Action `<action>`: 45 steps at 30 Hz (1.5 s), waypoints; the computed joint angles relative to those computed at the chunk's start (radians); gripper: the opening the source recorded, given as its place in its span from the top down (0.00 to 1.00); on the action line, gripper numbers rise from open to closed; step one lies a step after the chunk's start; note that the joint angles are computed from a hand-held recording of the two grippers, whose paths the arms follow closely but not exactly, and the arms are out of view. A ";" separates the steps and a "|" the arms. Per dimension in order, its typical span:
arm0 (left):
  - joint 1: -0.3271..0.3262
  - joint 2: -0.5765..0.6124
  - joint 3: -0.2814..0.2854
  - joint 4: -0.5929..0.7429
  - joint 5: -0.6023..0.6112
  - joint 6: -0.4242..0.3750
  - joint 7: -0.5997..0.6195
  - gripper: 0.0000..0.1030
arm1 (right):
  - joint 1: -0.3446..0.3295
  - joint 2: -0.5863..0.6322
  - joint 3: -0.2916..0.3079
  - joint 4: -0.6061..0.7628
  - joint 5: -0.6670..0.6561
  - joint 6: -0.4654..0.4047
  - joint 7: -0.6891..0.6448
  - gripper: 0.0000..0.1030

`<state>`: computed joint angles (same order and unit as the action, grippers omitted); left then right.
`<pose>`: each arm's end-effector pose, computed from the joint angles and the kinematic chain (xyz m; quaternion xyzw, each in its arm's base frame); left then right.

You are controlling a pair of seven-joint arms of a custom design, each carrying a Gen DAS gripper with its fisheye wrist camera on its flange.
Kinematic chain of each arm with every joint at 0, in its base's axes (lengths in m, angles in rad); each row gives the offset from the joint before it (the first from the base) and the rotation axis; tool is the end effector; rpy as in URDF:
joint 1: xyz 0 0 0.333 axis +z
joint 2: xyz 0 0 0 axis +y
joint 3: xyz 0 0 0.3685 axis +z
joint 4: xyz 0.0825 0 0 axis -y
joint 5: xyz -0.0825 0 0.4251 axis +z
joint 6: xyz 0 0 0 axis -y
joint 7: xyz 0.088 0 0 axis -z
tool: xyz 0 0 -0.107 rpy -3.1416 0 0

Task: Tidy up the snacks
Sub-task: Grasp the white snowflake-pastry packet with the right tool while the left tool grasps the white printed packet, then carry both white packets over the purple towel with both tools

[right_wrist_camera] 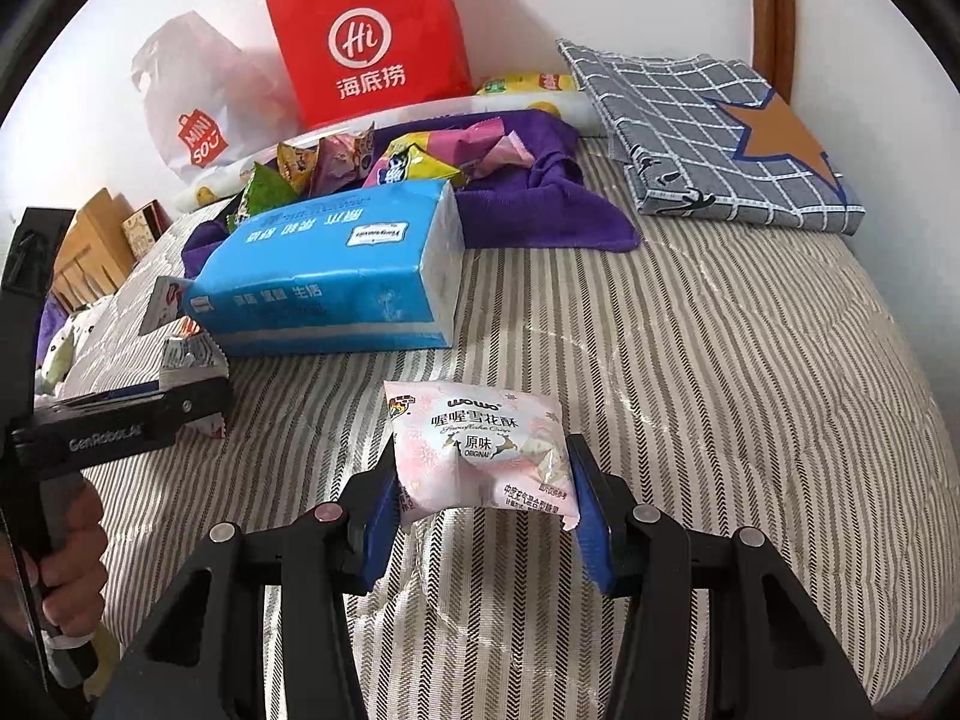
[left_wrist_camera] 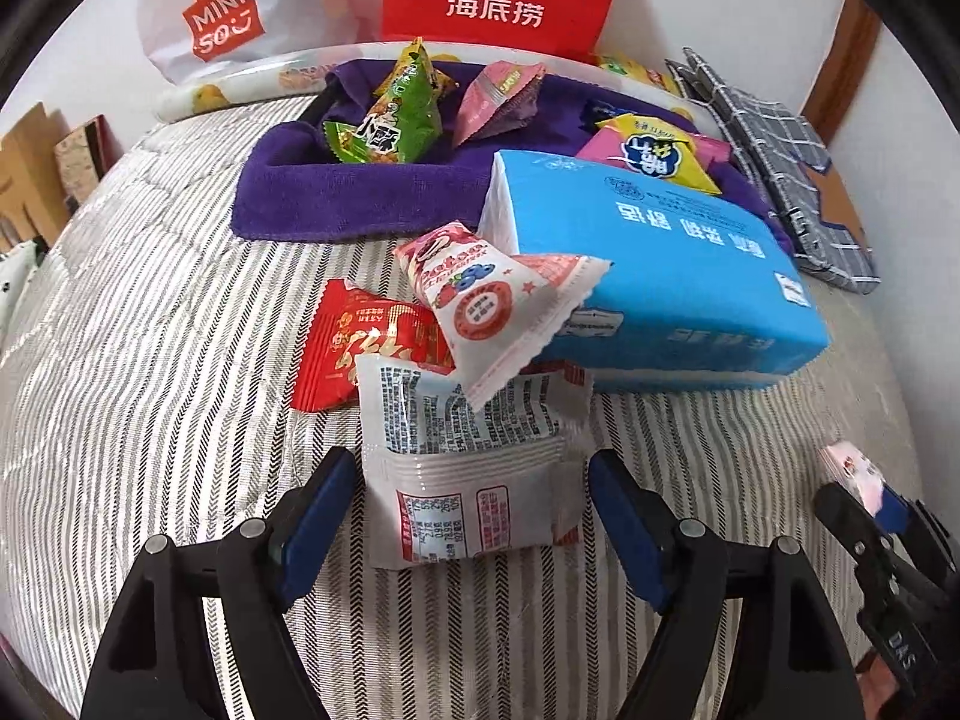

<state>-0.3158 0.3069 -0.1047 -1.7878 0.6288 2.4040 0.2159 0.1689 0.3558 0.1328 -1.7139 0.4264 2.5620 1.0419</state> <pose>0.6583 -0.2823 0.4451 -0.8371 0.4750 -0.1721 0.2099 0.7173 0.2038 0.4666 -0.8240 0.4834 -0.0755 0.2856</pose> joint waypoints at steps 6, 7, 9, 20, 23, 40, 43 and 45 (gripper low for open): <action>-0.030 0.028 0.007 0.049 0.037 -0.078 -0.025 0.36 | -0.013 0.000 0.017 -0.002 0.038 -0.011 -0.059 0.51; -0.029 0.024 0.007 0.042 0.041 -0.073 -0.031 0.38 | -0.012 -0.002 0.017 -0.004 0.039 -0.009 -0.064 0.51; -0.023 0.009 0.005 0.021 0.042 -0.049 -0.041 0.46 | -0.010 -0.007 0.015 -0.012 0.040 -0.005 -0.076 0.51; 0.028 -0.107 -0.024 -0.149 -0.025 0.119 -0.060 0.50 | 0.006 -0.038 0.010 -0.040 0.054 0.008 -0.097 0.51; 0.041 -0.134 -0.030 -0.181 -0.032 0.141 -0.037 0.50 | 0.016 -0.057 0.007 -0.060 0.049 0.030 -0.083 0.51; 0.148 -0.255 -0.058 -0.279 -0.226 0.298 0.381 0.50 | 0.113 -0.140 -0.042 -0.076 -0.173 0.086 0.332 0.51; 0.161 -0.258 -0.058 -0.282 -0.275 0.321 0.454 0.50 | 0.125 -0.143 -0.047 -0.060 -0.216 0.078 0.409 0.51; 0.168 -0.254 -0.059 -0.278 -0.322 0.334 0.516 0.50 | 0.132 -0.147 -0.051 -0.058 -0.242 0.082 0.455 0.51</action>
